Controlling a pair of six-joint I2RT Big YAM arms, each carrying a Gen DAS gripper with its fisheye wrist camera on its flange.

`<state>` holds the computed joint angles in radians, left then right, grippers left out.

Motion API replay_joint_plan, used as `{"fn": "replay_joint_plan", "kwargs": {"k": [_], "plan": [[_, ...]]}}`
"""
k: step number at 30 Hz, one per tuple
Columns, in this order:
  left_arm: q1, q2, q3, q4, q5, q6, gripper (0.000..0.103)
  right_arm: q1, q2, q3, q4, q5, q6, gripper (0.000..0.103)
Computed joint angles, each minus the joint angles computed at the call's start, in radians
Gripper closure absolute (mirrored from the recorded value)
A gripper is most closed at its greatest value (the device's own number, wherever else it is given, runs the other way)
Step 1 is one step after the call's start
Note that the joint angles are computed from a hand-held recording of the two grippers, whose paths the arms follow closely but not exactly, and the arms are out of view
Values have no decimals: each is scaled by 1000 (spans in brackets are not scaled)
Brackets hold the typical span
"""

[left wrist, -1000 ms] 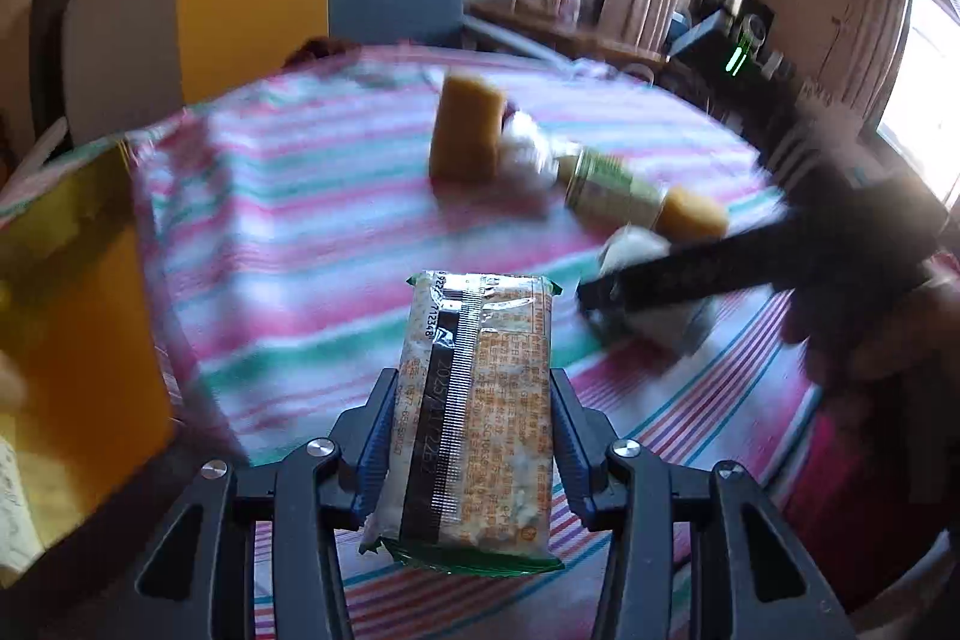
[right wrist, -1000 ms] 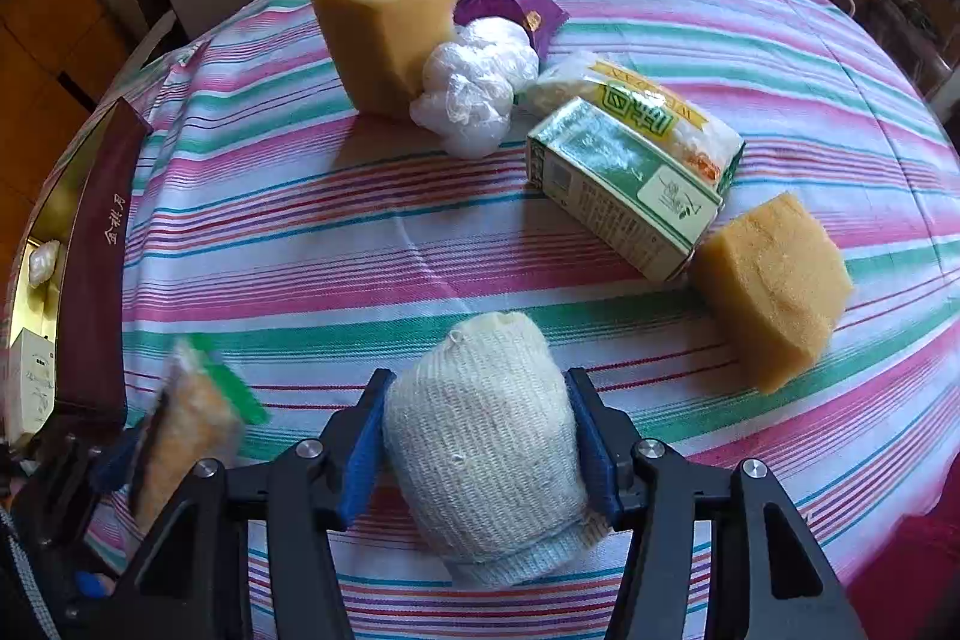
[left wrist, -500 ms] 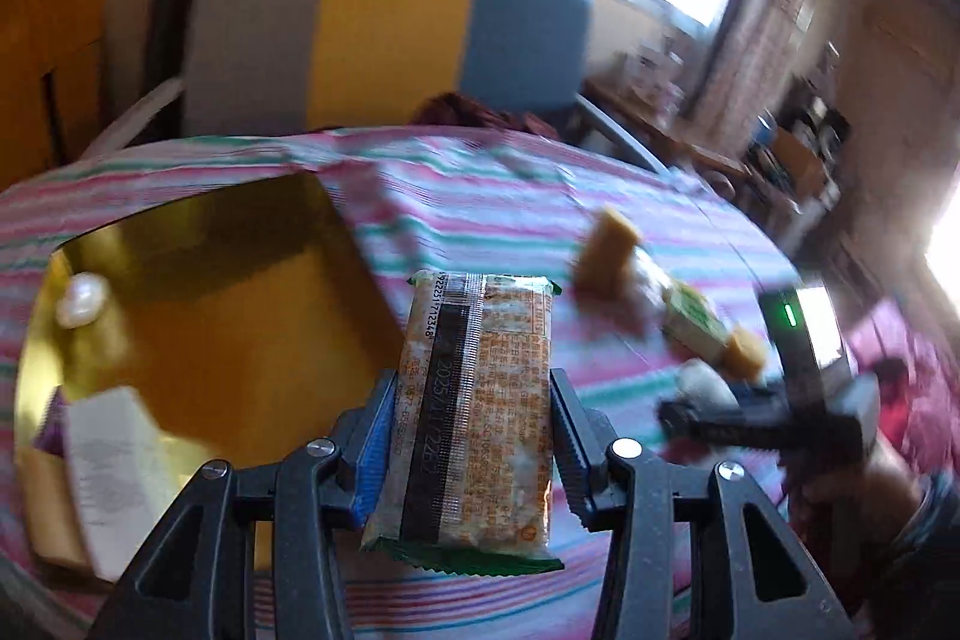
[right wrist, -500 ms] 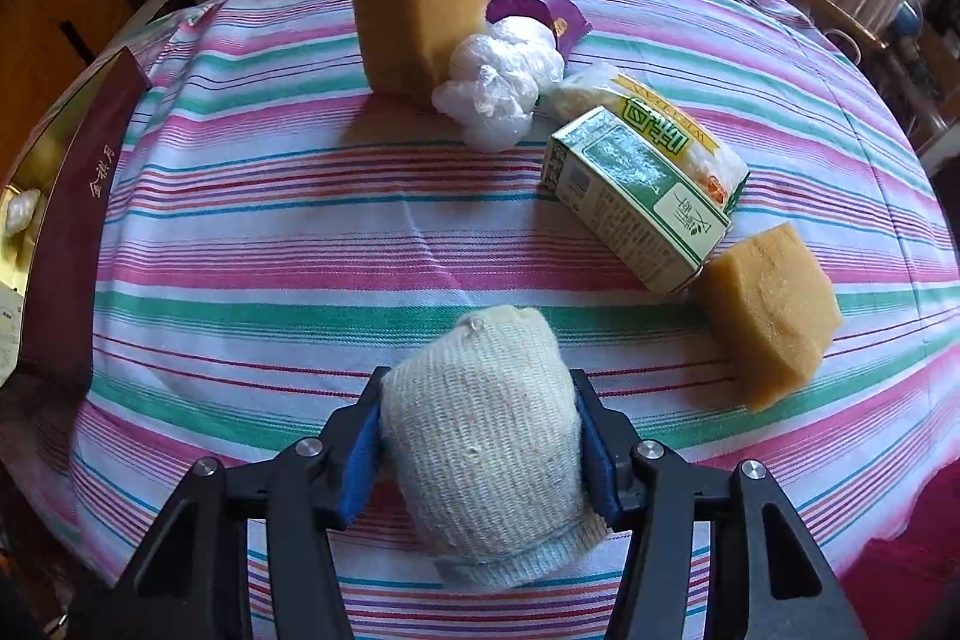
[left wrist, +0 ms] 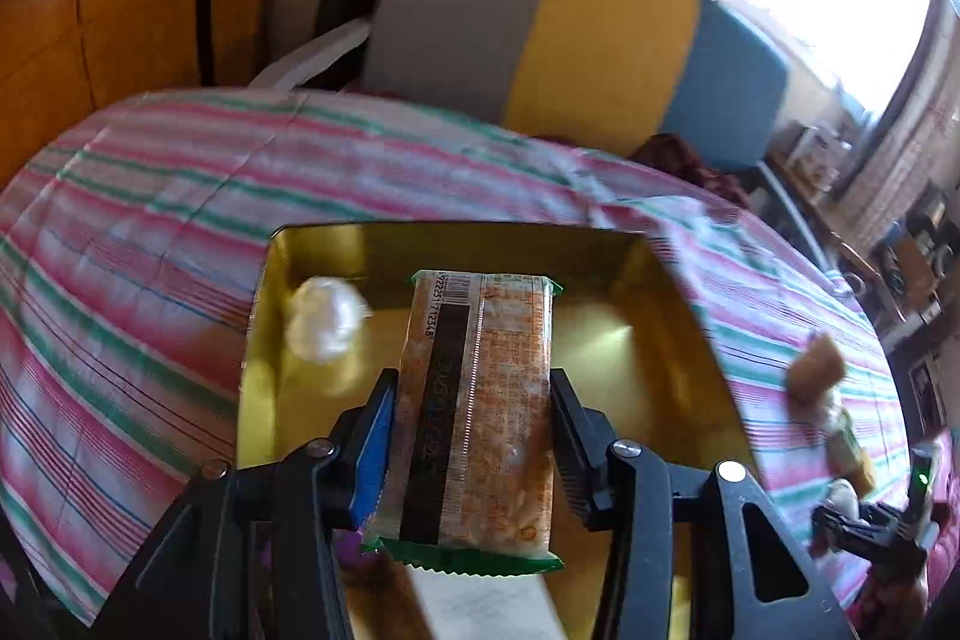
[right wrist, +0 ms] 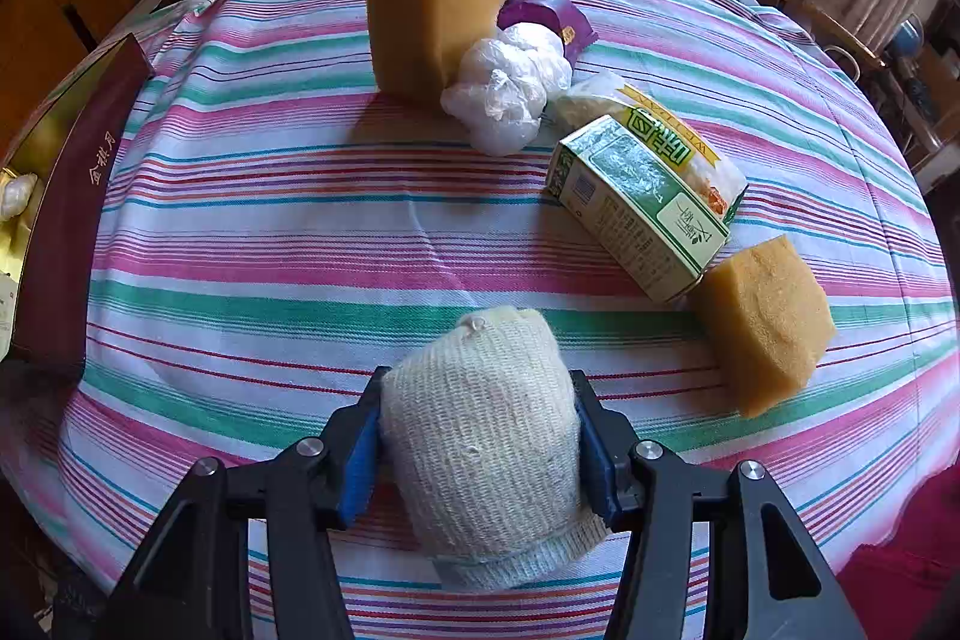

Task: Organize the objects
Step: 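Carry the snack bar into the gold tray and open the left gripper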

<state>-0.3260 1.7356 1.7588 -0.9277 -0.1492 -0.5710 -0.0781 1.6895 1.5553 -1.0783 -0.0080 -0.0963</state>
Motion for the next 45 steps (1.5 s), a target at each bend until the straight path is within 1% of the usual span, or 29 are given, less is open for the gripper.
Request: {"fn": "replay_joint_plan", "kwargs": {"k": [2, 3, 4, 5, 6, 7, 8, 10, 11, 15, 17, 18, 20, 21, 23, 28, 31, 36, 39, 45], "plan": [[20, 21, 5, 1, 32, -21, 56, 2, 2, 2, 0, 1, 1, 47], [28, 31, 9, -1, 36, -32, 56, 8, 10, 14, -4, 2, 7, 47], [33, 39, 11, -5, 23, -47, 56, 6, 11, 15, -4, 2, 6, 47], [35, 47, 11, -3, 18, -46, 56, 5, 11, 16, -4, 1, 3, 47], [42, 64, 22, -19, 18, -29, 55, 5, 11, 15, -4, 0, 3, 47], [45, 79, 37, -46, 12, -32, 55, 4, 12, 16, -4, 0, 2, 47], [50, 95, 53, -81, 14, -52, 55, 4, 12, 16, -5, 0, 1, 47], [57, 102, 51, -93, 43, -66, 54, 3, 11, 16, -5, -1, -1, 47], [56, 99, 44, -93, 39, -68, 54, 3, 11, 16, -5, -1, -1, 47], [39, 75, 19, -92, -15, -66, 51, 2, 11, 18, -8, -2, -2, 47], [34, 62, 5, -82, -27, -59, 48, -1, 13, 21, -8, -4, -6, 47], [34, 62, 2, -84, -32, -51, 45, 0, 11, 19, -8, -4, -4, 46], [37, 68, 11, -101, -44, -61, 45, -2, 14, 22, -9, -4, -6, 46], [38, 60, 6, -96, -47, -69, 45, 0, 12, 22, -10, -3, -4, 46], [23, 33, -13, -96, -114, -76, 45, -2, 15, 27, -11, -4, -8, 46], [-35, -77, -117, -21, -248, -88, 45, 18, 21, 34, -8, 13, -7, 47], [-72, -130, -164, 11, -301, -101, 45, 35, 14, 31, -7, 26, -3, 48], [-112, -188, -221, 42, -334, -115, 45, 47, 9, 26, -6, 23, 4, 48], [-132, -213, -248, 47, -357, -118, 45, 55, 4, 24, -10, 18, 4, 48], [-150, -249, -290, 52, -332, -142, 45, 76, -20, 4, -13, -5, 29, 48]]}}
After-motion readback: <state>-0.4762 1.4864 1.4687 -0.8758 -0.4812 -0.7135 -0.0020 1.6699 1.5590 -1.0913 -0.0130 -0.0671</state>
